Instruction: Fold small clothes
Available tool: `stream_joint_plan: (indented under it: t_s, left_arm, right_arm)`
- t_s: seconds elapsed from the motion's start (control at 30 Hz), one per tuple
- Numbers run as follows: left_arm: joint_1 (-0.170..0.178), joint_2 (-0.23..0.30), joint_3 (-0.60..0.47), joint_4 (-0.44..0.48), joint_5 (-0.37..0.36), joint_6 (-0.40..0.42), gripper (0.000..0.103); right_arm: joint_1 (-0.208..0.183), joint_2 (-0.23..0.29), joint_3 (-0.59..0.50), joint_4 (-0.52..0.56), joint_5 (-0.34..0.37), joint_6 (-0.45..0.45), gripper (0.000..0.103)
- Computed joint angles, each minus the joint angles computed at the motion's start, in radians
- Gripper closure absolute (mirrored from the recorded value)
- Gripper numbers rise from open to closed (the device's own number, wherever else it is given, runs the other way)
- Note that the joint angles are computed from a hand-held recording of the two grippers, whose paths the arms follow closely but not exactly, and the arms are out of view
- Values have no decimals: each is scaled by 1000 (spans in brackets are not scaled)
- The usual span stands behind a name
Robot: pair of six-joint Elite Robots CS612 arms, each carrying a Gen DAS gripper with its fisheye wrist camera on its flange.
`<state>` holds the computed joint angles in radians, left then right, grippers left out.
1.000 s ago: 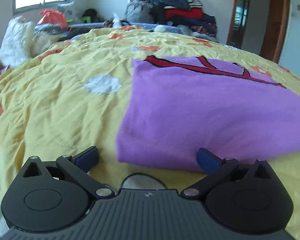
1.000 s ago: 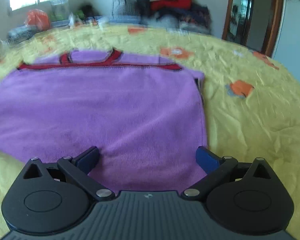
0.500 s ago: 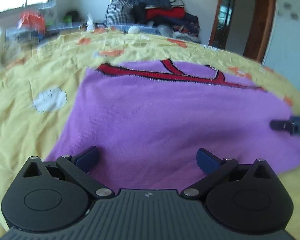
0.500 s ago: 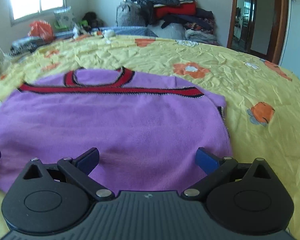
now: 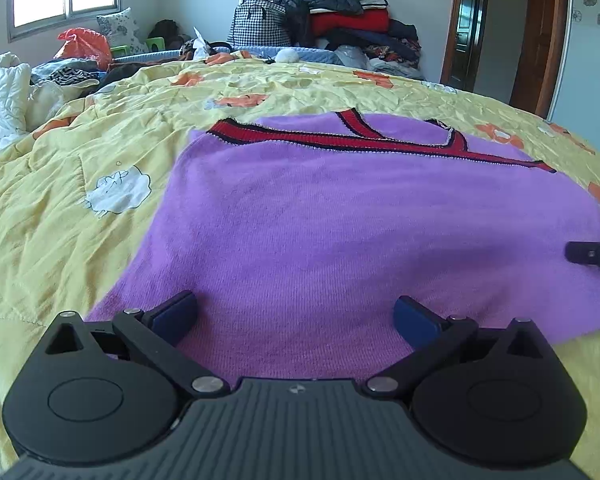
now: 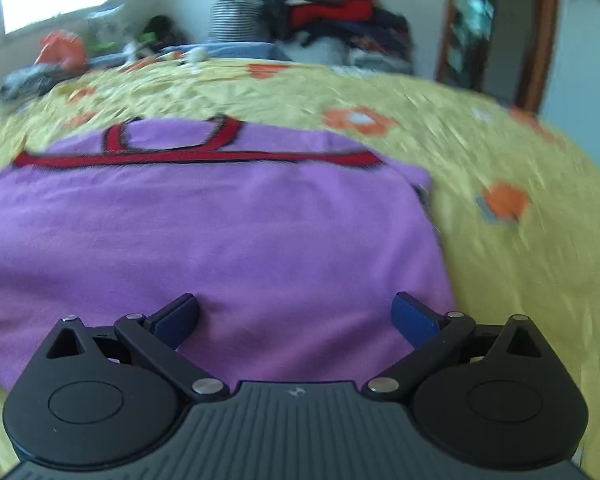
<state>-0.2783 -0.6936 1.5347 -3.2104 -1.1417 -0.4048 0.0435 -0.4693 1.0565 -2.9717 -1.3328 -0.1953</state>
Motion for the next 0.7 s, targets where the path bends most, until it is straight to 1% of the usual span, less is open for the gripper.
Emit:
stream_joint_plan:
  t_s: [0.03, 0.1, 0.13, 0.23, 0.27, 0.3, 0.33, 0.37, 0.4, 0.47, 0.5, 0.57, 0.6, 0.63, 0.7]
  left_arm:
    - [0, 0, 0, 0, 1, 0, 0]
    - [-1, 0, 1, -1, 3, 0, 0]
    - [-1, 0, 1, -2, 4, 1, 0]
    - [-3, 0, 2, -3, 9, 6, 0]
    - [-2, -1, 1, -1, 6, 9, 0]
    - [0, -2, 3, -2, -3, 11, 0]
    - [3, -6, 7, -4, -19, 18, 0]
    - [8, -11, 12, -8, -41, 27, 0]
    - [15, -18, 22, -22, -68, 25, 0]
    - [36, -29, 38, -71, -126, 26, 0]
    - [47, -34, 39, -87, -133, 40, 0]
    - [73, -36, 26, -106, -134, 60, 0]
    - [92, -34, 11, -99, -156, 53, 0]
    - [117, -27, -11, -101, -207, 45, 0]
    - [172, 10, -67, -150, -348, 31, 0]
  right_arm:
    - [-1, -5, 5, 3, -17, -2, 0]
    - [-1, -20, 20, 14, -26, 16, 0]
    - [-1, -27, 29, 13, -16, 26, 0]
    - [-2, -37, 56, -16, 57, 23, 0]
    - [3, -36, 57, -6, 42, -5, 0]
    - [8, -30, 55, -3, 5, -38, 0]
    - [5, -27, 63, -38, 9, -30, 0]
    - [-1, -28, 62, -33, 22, -6, 0]
    - [0, -30, 58, -21, 3, -5, 0]
    - [-3, -36, 65, -25, 6, -22, 0]
    - [-4, -41, 77, -46, 13, -20, 0]
    - [-9, -45, 98, -97, 63, -16, 0]
    - [-11, -46, 107, -121, 88, -9, 0]
    - [-10, -45, 114, -144, 108, -4, 0]
    - [-6, -42, 124, -190, 139, -10, 0]
